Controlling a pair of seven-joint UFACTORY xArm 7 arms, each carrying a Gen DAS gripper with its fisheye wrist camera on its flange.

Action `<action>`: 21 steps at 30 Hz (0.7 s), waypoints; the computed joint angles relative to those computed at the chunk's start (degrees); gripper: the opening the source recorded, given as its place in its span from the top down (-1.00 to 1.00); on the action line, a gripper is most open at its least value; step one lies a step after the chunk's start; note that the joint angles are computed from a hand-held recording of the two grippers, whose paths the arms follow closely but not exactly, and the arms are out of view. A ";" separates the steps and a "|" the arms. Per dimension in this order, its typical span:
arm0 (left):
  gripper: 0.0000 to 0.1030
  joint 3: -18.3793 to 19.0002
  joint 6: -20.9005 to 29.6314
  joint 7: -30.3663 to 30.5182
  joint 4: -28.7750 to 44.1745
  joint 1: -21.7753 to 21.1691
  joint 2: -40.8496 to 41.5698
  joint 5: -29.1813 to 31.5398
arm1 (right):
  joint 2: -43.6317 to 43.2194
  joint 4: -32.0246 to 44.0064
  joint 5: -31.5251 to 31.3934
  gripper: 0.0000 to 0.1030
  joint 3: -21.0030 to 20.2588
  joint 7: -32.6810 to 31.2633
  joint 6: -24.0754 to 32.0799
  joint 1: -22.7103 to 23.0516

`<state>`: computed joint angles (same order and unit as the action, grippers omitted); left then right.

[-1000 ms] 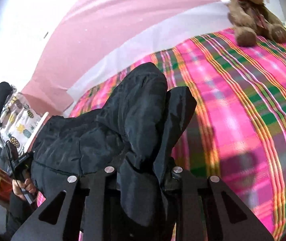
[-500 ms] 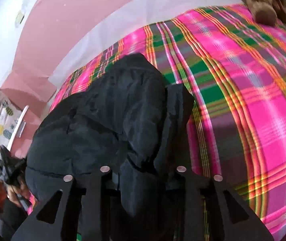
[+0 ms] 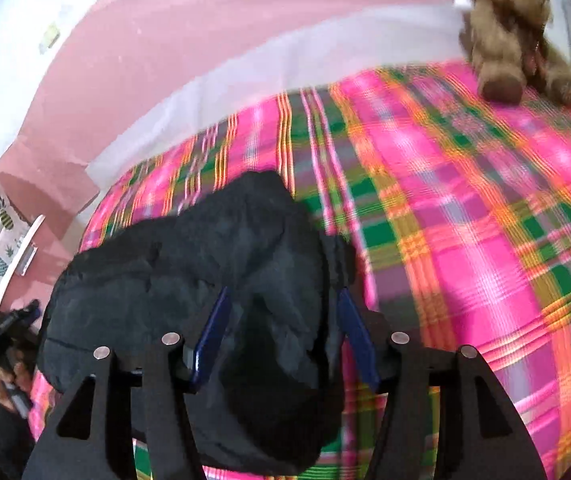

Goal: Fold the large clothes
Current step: 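Lower the folded edge onto the bundle and open both tools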

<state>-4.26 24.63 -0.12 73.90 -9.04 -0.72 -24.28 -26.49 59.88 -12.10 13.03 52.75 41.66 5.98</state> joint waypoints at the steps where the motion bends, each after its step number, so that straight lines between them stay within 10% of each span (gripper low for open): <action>1: 0.09 0.02 -0.68 -0.90 -0.61 0.06 -0.96 0.66 | -0.44 0.17 -0.55 -0.11 0.54 0.07 0.39 0.02; 7: 0.08 -0.09 -2.03 6.40 -6.13 -3.53 -5.70 -2.39 | 2.93 0.92 -1.55 -0.10 2.79 -1.78 3.59 2.52; 21: 0.08 -3.08 2.07 -9.84 -11.60 -3.35 -11.32 17.41 | -2.51 0.05 -3.71 -0.10 5.19 1.73 9.97 5.33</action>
<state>-7.34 26.70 -9.96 62.30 -12.39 -12.04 -6.87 -29.00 59.93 -15.81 18.22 54.48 51.63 11.31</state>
